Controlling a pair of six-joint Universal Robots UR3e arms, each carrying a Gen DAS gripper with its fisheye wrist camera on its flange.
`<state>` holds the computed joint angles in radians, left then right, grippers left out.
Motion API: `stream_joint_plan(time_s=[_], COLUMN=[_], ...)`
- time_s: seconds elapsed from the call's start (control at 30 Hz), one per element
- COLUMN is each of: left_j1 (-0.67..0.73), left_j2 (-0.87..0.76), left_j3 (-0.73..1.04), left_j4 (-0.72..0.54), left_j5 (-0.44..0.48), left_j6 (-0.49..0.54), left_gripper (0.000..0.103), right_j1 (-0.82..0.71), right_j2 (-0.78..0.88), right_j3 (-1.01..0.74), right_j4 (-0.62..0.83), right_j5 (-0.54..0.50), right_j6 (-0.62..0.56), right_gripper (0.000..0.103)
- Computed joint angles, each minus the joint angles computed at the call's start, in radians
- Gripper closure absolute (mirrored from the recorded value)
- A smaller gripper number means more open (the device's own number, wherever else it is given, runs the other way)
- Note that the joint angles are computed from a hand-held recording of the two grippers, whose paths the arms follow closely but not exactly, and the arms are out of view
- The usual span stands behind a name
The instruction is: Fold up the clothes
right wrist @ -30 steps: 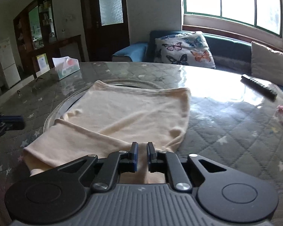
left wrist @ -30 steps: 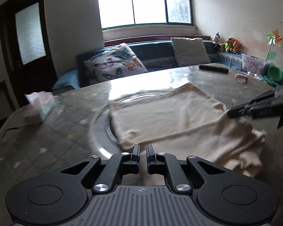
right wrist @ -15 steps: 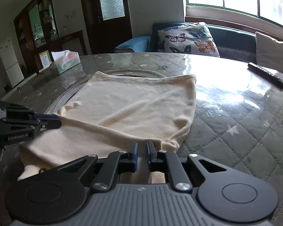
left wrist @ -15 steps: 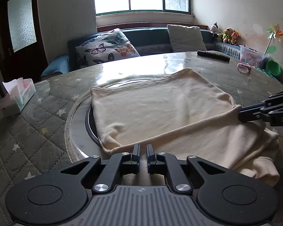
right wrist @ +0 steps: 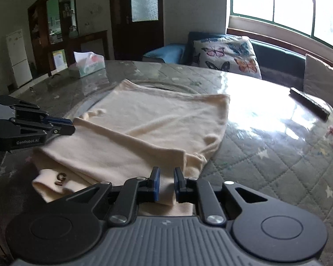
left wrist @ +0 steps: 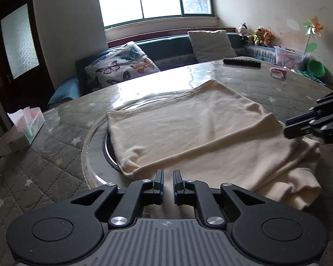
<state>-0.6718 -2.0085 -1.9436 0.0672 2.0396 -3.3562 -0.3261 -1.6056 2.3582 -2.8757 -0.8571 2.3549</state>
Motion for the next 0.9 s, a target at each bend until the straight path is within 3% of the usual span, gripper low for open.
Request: stream_joint_plan(time_s=[0.13, 0.33, 0.47, 0.67, 0.8, 0.87, 0.9], left_j1=[-0.021, -0.054, -0.077, -0.128, -0.162, -0.175, -0.18], left_j2=[0.0, 0.021, 0.064, 0.136, 0.108, 0.082, 0.067], left_j3=[-0.009, -0.057, -0.104, -0.186, -0.182, -0.167, -0.157], left_j4=[-0.002, 0.026, 0.018, 0.025, 0.041, 0.047, 0.051], left_j5=[-0.005, 0.007, 0.024, 0.049, 0.066, 0.073, 0.074], left_j6=[0.02, 0.072, 0.091, 0.14, 0.178, 0.197, 0.204], left_gripper=[0.092, 0.08, 0.072, 0.059, 0.054, 0.054, 0.054], right_j1=[0.017, -0.028, -0.021, -0.063, -0.069, -0.063, -0.057], right_j2=[0.032, -0.067, -0.053, -0.151, -0.161, -0.151, -0.142], right_j3=[0.01, 0.043, 0.07, 0.072, 0.082, 0.089, 0.092], right_j4=[-0.027, 0.071, 0.022, 0.16, 0.145, 0.11, 0.093], right_j5=[-0.032, -0.008, -0.03, -0.015, 0.0, 0.013, 0.015], right_j6=[-0.006, -0.074, -0.094, -0.172, -0.162, -0.139, -0.131], right_gripper=[0.088, 0.086, 0.084, 0.083, 0.082, 0.067, 0.065])
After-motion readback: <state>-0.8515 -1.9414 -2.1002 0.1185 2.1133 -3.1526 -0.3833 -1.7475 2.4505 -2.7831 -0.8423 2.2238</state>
